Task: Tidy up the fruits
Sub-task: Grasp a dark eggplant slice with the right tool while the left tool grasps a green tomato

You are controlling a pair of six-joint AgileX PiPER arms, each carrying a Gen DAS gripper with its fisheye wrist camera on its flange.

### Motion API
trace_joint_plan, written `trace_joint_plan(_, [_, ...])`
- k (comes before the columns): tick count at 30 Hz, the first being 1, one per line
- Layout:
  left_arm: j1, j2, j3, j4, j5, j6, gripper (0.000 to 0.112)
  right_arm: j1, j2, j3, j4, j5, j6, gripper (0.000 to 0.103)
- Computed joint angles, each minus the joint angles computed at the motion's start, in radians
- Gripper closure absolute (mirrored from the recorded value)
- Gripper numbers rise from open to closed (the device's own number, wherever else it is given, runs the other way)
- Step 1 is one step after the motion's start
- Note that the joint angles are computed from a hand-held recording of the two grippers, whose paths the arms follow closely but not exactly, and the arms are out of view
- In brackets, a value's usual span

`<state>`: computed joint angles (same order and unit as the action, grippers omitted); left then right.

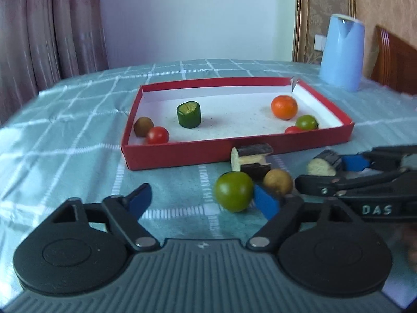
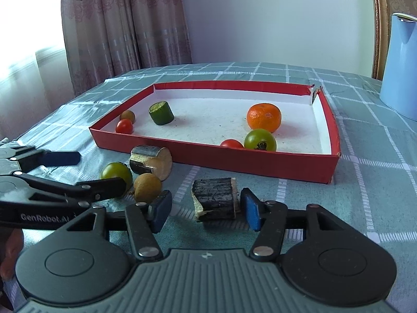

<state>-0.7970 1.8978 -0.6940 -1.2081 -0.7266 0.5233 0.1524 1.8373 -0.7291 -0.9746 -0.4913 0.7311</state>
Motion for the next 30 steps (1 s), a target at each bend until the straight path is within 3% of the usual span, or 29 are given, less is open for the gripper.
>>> trace_joint_plan(5, [-0.007,0.02,-0.023,0.016,0.007,0.025,0.044,0.012,-0.004,0.001,0.026,0.019,-0.034,0.044])
trace_joint_plan(9, [0.03,0.023,-0.036,0.051,0.064,-0.007,0.041,-0.009,0.0,-0.001,-0.013,-0.004,0.011,0.044])
trace_joint_plan(11, [0.042,0.016,-0.022,0.092,0.072,-0.052,0.043,0.003,-0.008,0.015,0.086,0.01,-0.061,0.044])
trace_joint_plan(13, [0.043,0.009,-0.007,0.139,0.072,-0.094,0.056,-0.007,-0.014,0.029,0.171,0.009,-0.098,0.044])
trace_joint_plan(15, [0.038,0.01,-0.007,0.167,0.078,-0.101,0.067,-0.027,-0.003,0.017,0.122,-0.003,-0.035,0.044])
trace_joint_plan(20, [-0.033,0.064,-0.092,-0.01,0.033,0.115,0.075,0.02,-0.007,0.016,0.218,0.049,-0.147,0.043])
trace_joint_plan(23, [-0.042,0.071,-0.097,-0.031,0.018,0.108,0.075,0.015,-0.003,0.014,0.206,0.042,-0.132,0.043])
trace_joint_plan(25, [-0.039,0.065,-0.081,-0.012,0.014,0.06,0.081,0.008,-0.004,0.02,0.21,0.029,-0.132,0.048])
trace_joint_plan(28, [-0.037,0.058,-0.058,0.023,0.006,0.005,0.082,0.006,-0.006,0.026,0.201,0.013,-0.135,0.066])
trace_joint_plan(30, [-0.036,0.055,-0.054,0.03,0.006,-0.004,0.082,0.009,-0.007,0.027,0.209,0.014,-0.148,0.068])
